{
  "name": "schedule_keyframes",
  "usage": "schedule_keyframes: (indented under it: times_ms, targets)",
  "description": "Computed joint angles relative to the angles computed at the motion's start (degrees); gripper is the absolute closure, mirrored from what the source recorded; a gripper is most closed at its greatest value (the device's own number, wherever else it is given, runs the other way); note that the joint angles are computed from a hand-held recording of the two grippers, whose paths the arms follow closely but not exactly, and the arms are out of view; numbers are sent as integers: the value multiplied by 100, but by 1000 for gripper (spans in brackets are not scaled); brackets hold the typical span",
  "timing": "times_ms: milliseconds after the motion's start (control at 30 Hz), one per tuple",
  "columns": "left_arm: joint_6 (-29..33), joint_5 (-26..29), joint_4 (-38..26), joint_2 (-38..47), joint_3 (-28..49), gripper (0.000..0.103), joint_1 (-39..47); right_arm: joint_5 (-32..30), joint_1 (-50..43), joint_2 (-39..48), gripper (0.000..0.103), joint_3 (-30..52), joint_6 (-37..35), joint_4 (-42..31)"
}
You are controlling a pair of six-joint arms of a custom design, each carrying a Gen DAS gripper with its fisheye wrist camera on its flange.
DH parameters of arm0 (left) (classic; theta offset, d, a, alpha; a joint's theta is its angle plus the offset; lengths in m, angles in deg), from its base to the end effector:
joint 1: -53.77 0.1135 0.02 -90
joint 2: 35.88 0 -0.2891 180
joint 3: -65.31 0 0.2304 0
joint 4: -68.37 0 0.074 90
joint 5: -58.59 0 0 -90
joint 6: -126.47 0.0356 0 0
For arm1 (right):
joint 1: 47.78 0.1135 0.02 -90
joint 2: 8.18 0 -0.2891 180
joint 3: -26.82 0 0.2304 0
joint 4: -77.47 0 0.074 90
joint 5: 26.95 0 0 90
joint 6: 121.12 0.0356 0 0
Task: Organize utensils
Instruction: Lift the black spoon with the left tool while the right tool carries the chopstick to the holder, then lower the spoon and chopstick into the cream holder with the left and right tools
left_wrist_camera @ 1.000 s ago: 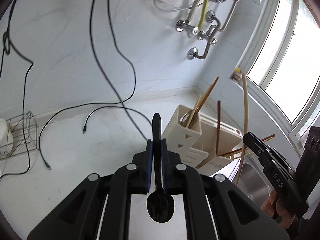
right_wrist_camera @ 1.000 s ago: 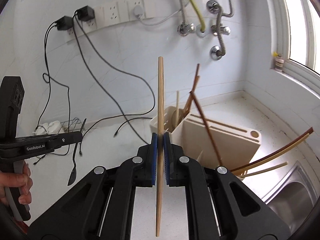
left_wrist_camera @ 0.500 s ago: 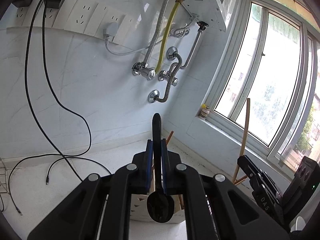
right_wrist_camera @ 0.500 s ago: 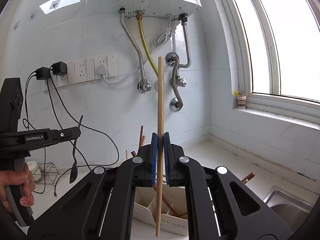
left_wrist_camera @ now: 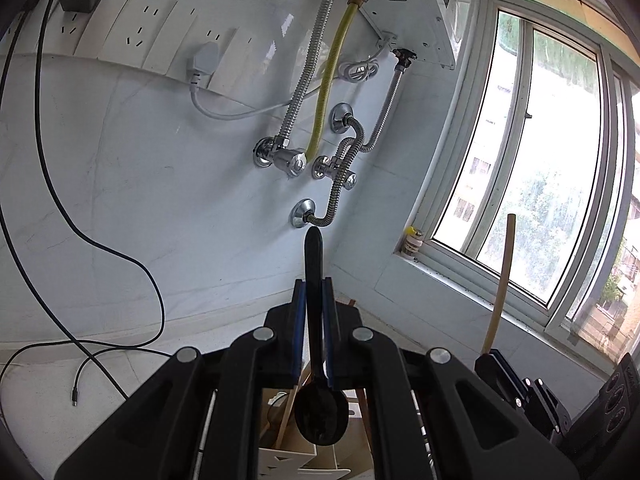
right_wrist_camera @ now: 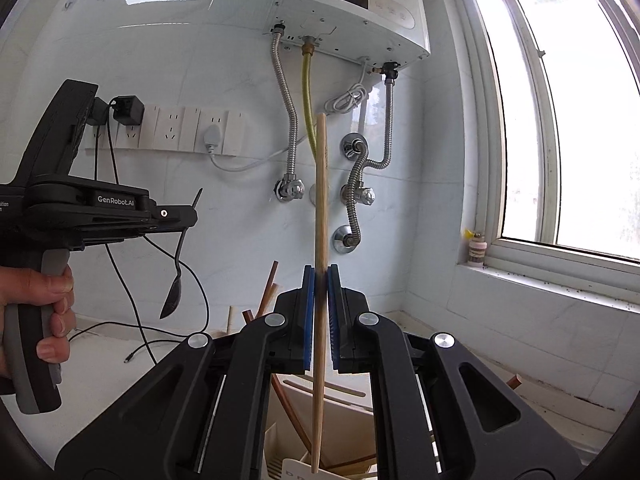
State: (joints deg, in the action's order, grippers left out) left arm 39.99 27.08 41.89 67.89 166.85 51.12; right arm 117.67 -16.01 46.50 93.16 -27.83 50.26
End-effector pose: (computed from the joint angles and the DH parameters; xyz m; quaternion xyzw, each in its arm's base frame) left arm 0.3984 -0.0488 0.3408 0.2891 0.7362 -0.4169 0.4479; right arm 0.1595 0.0646 0.3706 0.0950 0.7540 -0.1865 0.6226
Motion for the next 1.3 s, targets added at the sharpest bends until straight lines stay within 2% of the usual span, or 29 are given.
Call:
schedule_keyframes:
  times_ms: [367, 533, 733, 1300]
  targets:
    - [-289, -360, 670, 208, -279, 95, -197, -135, -332, 49, 97, -551, -564, 964]
    - [-355, -384, 757, 334, -300, 95, -210, -156, -487, 85, 97, -795, -702, 1250]
    - [-601, -428, 1079, 444, -460, 95, -190, -235, -549, 130, 97, -953, -678, 1287]
    - [-402, -574, 1166, 378, -788, 95, -308, -415, -728, 38, 97, -1277, -708, 1547]
